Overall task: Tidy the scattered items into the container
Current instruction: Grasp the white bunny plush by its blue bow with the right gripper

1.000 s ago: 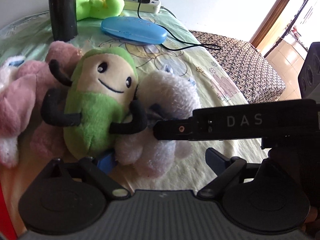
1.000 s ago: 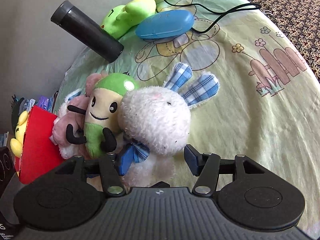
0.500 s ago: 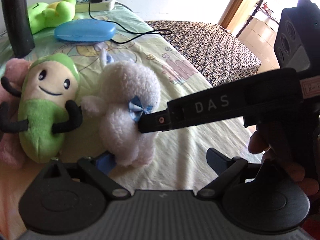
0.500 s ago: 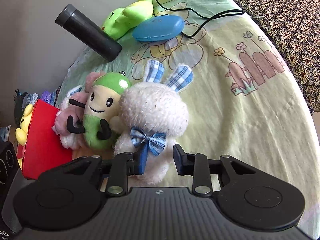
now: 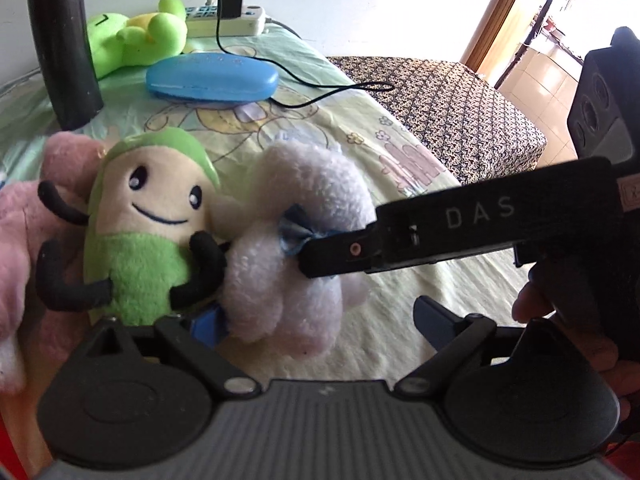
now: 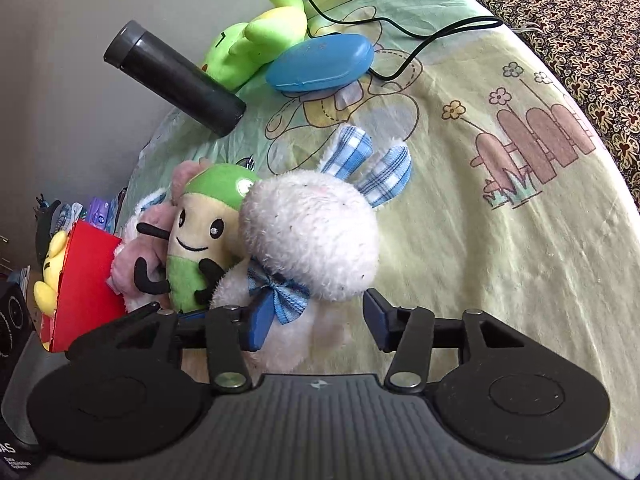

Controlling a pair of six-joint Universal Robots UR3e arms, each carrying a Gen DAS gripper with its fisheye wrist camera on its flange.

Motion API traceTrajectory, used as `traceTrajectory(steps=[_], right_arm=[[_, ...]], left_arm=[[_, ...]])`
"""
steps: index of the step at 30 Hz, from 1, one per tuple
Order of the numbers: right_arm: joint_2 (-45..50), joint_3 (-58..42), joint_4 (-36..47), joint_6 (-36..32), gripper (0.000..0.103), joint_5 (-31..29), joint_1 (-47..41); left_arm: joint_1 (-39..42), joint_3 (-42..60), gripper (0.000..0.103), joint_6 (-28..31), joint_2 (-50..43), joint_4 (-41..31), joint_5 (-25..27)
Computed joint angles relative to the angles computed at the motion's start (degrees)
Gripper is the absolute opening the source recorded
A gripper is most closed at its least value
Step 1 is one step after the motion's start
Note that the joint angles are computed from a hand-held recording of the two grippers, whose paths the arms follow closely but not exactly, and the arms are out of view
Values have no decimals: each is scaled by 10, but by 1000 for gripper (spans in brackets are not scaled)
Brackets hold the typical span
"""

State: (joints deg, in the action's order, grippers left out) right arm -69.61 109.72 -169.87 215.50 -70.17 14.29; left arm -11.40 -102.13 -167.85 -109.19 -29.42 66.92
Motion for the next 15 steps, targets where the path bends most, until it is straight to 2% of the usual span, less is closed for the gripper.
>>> traceTrajectory(steps=[3, 5, 9, 15], right_arm=[[15, -1, -17, 13, 59, 18, -10], [21, -7, -21, 13, 58, 20, -10], [20, -5, -18, -16, 36, 48, -19], [-24, 20, 13, -68, 33, 36, -17]], left_arm=[[-5, 15, 95, -4, -17, -14, -10], [-10, 17, 90, -5, -20, -17, -13], [-12, 27, 90, 5, -24, -37, -25], [-10, 20, 90, 48, 0, -92, -67]])
